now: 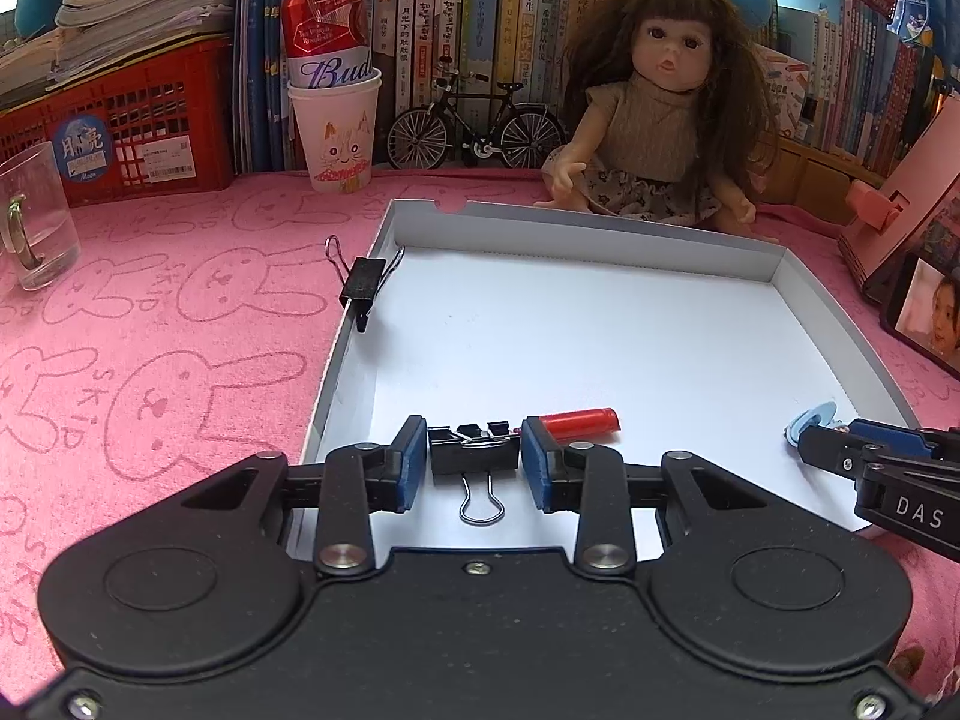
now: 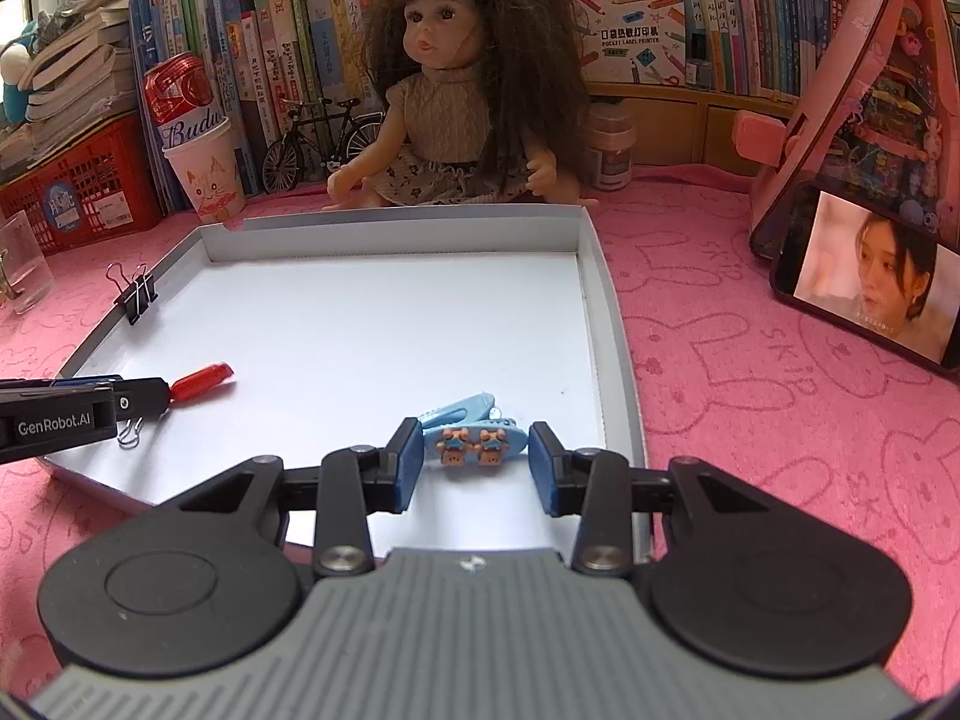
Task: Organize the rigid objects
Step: 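Open the left tool dropping the binder clip while the right tool releases the beaded clip, then withdraw both open tools from the tray toward the remaining objects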
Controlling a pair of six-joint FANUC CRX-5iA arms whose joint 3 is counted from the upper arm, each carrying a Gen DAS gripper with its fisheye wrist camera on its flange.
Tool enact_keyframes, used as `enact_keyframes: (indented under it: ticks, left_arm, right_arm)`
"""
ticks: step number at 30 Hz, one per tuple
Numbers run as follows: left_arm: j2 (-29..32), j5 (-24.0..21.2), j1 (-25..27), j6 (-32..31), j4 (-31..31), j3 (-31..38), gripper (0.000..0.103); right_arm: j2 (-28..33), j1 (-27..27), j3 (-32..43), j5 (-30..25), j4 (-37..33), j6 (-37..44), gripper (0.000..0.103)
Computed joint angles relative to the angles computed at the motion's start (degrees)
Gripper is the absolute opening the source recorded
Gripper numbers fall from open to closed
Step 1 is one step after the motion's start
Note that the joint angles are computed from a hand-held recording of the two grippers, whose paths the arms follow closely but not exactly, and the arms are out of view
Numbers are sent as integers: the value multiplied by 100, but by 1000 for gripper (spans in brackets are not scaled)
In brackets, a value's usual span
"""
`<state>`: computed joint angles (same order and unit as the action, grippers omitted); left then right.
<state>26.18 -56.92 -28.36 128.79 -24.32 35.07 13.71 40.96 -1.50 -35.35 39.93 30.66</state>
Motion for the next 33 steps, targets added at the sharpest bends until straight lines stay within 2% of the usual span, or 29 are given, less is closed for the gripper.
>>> enact_keyframes:
  ticks: [6, 7, 9, 11, 19, 25, 33]
  left_arm:
    - [-47, 63, 1, 51, -4, -66, 45]
    - [-57, 70, -6, 56, -16, -75, 48]
    - [-85, 88, -29, 81, -66, -97, 51]
    - [-115, 99, -60, 93, -123, -114, 56]
    - [-296, 208, -176, 119, -300, -230, 71]
    - [-479, 370, -254, 72, -339, -410, 77]
    - [-734, 556, -339, 75, -307, -705, 78]
  right_arm:
    - [38, -14, 10, 33, 61, -15, 44]
    - [39, -17, 8, 43, 65, -20, 49]
    - [29, -22, -20, 75, 92, -68, 49]
    - [12, -26, -52, 98, 124, -119, 58]
    - [-92, -34, -156, 159, 164, -242, 65]
    - [-255, -24, -375, 283, 392, -421, 74]
    - [-548, -7, -772, 514, 869, -756, 84]
